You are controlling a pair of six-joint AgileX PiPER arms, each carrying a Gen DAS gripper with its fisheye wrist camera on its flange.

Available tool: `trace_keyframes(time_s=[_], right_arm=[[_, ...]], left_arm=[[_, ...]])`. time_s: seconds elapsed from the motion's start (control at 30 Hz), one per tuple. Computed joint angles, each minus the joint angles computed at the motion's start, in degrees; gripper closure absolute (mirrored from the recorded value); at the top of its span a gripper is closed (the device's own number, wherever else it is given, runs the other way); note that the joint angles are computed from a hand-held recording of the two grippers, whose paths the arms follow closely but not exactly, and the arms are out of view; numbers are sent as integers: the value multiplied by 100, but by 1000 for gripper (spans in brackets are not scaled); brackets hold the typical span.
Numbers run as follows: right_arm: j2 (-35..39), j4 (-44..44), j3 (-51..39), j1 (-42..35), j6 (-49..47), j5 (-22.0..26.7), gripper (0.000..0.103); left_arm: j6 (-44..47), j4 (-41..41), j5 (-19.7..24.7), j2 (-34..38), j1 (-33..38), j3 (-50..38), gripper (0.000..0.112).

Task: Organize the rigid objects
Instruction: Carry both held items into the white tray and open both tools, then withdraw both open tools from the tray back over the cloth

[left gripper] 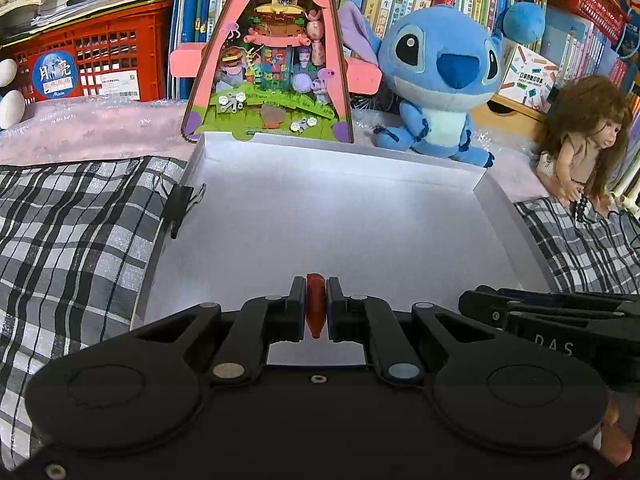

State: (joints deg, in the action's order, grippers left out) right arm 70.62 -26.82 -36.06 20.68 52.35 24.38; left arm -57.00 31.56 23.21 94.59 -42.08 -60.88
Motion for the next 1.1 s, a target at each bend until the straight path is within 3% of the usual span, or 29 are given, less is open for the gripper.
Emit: trace_keyframes(time_s=[0.5, 0.6, 0.67, 0.8, 1.1], right_arm=[[151, -884, 82, 222, 765, 51, 65], [102, -948, 146, 218, 824, -37, 62], [54, -1060, 198, 229, 972, -69, 48], [-139, -1316, 344, 306, 1200, -129, 42], [-981, -2018, 818, 637, 1815, 22, 23]], left_arm=[[-648, 631, -263, 83, -12, 221, 101], [-974, 992, -213, 49, -86, 262, 84], [-1454, 1456, -127, -17, -189, 338, 70], [-1831, 1895, -61, -238, -302, 508, 64], [-3065, 3197, 217, -1076, -773, 1261, 32]])
